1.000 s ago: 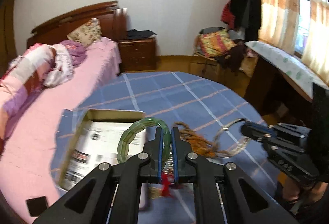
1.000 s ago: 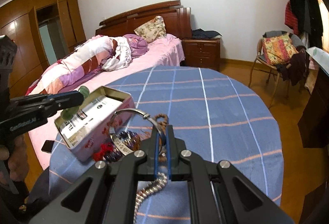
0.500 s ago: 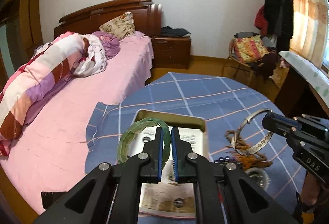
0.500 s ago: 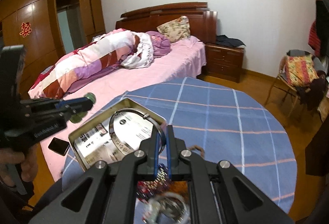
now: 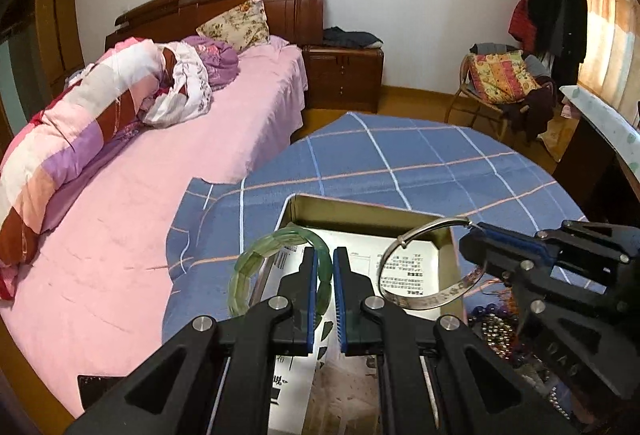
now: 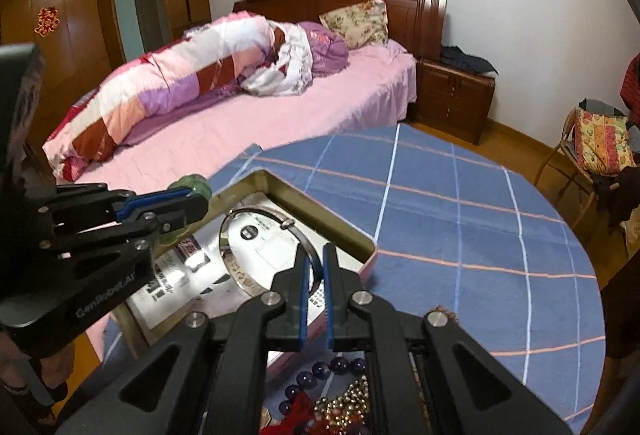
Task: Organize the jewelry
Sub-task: 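Carry both bangles into the tin and open both grippers to release them, then grasp the red knotted tassel from the jewelry pile with the right gripper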
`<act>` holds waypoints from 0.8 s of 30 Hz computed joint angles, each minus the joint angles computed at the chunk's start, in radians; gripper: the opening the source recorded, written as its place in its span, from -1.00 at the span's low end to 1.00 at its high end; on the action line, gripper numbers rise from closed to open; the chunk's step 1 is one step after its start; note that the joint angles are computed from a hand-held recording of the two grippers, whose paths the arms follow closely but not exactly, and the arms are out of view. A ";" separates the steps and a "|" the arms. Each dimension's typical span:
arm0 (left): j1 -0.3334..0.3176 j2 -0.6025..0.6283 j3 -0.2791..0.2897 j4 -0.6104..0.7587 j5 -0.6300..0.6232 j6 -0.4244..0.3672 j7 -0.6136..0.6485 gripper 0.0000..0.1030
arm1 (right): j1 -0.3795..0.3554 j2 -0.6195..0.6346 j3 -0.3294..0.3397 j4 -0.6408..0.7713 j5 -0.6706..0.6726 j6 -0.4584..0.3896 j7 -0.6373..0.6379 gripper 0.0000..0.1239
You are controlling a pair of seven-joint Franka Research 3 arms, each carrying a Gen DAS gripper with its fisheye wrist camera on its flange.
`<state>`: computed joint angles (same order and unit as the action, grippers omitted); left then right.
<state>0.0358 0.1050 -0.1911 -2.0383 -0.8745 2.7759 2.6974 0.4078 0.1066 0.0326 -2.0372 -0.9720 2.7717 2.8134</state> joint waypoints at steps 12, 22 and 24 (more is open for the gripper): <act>0.009 0.029 -0.023 -0.006 0.077 0.013 -0.046 -0.86 | 0.017 0.045 -0.028 0.000 0.173 0.043 -0.149 -0.71; 0.011 -0.036 -0.016 -0.050 -0.107 0.010 0.076 0.38 | -0.044 -0.148 0.011 -0.209 -0.003 0.093 0.050 -0.19; -0.006 -0.054 -0.001 -0.068 -0.132 0.037 0.074 0.38 | -0.063 -0.182 0.040 -0.253 -0.002 0.092 0.058 -0.19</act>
<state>0.0299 0.0513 -0.1917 -2.1064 -1.0066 2.8125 2.7715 0.3448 -0.0752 0.0723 -2.2900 -0.9745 2.8641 2.8712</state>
